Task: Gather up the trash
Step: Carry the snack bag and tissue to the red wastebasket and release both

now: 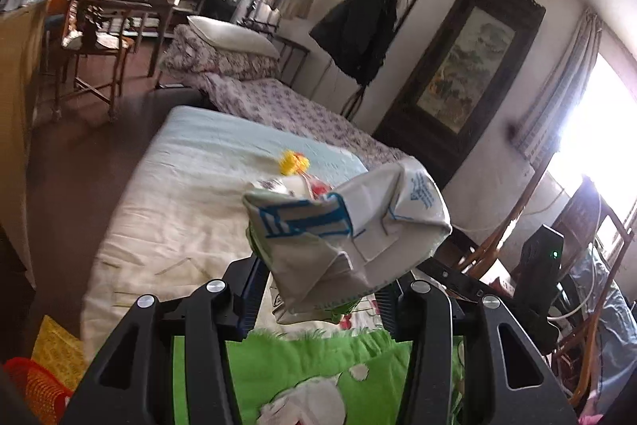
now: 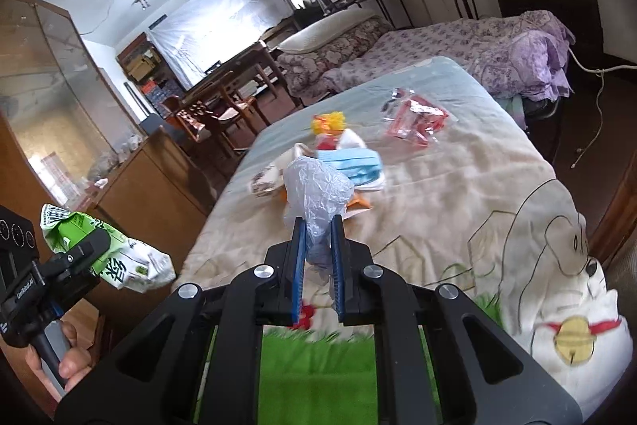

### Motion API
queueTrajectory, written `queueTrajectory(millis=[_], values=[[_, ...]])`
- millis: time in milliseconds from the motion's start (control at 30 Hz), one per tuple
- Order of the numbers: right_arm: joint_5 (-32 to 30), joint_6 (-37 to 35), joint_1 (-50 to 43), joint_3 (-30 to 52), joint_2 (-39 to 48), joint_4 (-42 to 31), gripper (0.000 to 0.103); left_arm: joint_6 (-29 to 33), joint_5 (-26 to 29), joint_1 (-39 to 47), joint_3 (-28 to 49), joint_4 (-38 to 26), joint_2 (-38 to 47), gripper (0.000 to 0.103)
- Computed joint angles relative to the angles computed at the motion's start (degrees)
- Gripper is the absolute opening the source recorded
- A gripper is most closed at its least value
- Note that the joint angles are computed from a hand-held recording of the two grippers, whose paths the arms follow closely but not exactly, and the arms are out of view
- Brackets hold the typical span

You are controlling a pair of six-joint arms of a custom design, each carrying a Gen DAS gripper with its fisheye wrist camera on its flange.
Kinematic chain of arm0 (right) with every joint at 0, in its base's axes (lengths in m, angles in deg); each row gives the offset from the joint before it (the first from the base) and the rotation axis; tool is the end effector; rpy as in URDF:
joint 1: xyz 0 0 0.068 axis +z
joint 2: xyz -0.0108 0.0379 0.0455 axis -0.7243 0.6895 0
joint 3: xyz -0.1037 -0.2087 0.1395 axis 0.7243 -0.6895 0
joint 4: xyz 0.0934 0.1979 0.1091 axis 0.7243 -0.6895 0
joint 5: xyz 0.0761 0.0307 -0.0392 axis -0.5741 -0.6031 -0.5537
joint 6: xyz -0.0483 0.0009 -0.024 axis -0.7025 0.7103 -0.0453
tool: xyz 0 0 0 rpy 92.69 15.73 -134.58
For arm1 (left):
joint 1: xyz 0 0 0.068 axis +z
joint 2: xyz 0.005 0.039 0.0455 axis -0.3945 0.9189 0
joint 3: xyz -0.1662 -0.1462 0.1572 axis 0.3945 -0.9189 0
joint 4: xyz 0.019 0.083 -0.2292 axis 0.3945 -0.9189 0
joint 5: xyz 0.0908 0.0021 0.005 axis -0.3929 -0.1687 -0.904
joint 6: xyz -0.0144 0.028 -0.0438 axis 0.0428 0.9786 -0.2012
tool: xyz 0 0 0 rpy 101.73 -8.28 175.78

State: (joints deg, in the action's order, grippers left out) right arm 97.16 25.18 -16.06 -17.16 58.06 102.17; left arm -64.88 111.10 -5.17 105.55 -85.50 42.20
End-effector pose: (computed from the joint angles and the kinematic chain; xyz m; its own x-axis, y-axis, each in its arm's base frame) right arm 0.2397 0.1331 0.1496 -0.5577 0.4525 -0.6959 0.0244 0.8469 0.5311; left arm 0.2583 0.0559 0.2417 -0.6341 -0.0766 -0.7695 0.4112 0.8094 -0.4194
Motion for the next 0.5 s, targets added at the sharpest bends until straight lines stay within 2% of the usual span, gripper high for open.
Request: queueTrajectory(millis=[133, 233, 367, 500], values=[[3.2, -0.9, 4.4, 0.2, -4.4, -3.1, 0.014, 5.0, 3.8, 8.4, 1.3, -6.9, -2.7, 0.047], [6.5, -1.6, 8.8, 1.1, -7.8, -6.0, 0.014, 11.5, 7.5, 16.5, 3.6, -14.3, -2.9, 0.047], [11.1, -2.6, 14.8, 2.8, -11.1, -9.4, 0.014, 23.5, 11.0, 28.1, 7.1, -25.0, -1.1, 0.048], [14.4, -3.0, 20.6, 5.3, -12.2, -12.3, 0.014, 37.9, 13.3, 39.2, 12.6, -37.7, 5.5, 0.048]])
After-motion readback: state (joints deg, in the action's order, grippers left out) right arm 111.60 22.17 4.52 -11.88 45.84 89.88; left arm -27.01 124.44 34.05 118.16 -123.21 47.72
